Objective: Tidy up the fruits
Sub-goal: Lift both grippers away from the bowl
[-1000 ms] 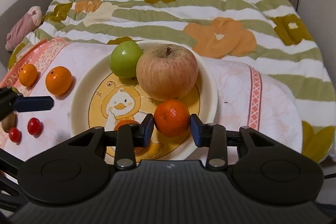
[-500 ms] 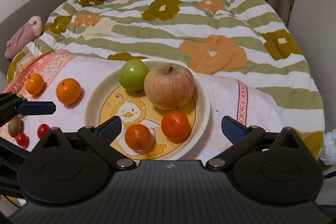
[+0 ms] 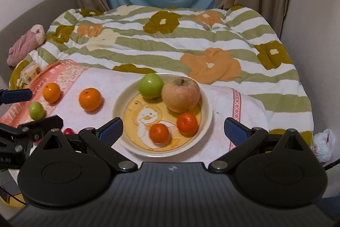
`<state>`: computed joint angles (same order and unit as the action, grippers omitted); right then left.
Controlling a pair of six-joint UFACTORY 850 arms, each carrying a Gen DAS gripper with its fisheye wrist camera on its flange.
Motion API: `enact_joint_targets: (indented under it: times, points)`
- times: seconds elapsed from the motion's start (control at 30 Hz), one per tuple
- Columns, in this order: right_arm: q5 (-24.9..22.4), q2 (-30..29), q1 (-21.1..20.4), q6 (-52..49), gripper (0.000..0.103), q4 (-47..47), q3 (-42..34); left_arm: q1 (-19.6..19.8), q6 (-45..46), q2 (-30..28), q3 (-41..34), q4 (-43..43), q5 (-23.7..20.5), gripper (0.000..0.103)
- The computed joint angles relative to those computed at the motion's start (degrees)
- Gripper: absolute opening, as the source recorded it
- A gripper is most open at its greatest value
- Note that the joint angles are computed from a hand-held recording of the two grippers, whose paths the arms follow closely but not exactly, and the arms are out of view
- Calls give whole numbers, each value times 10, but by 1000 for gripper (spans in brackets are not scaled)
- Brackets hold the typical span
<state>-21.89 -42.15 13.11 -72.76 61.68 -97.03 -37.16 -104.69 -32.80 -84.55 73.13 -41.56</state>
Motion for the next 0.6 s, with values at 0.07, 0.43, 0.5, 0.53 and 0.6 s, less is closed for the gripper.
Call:
enact_joint_targets:
  times: [0.07,0.43,0.5,0.53,0.6]
  points:
    - [15,22,7,-9,103,16,28,-2,-1,20,25,-1,-4,103]
    - [68,129,63,-226,103,312,175,3,-86,148,203,82,5,103]
    - [81,135,76,-260,103,353,187,7,-93,166,229,95,12,102]
    - [89,139,86,-288,103,385,195,11,-96,175,242,102,18,102]
    - [99,145,101,-348,103,454,208,19,-99,190,265,115,31,102]
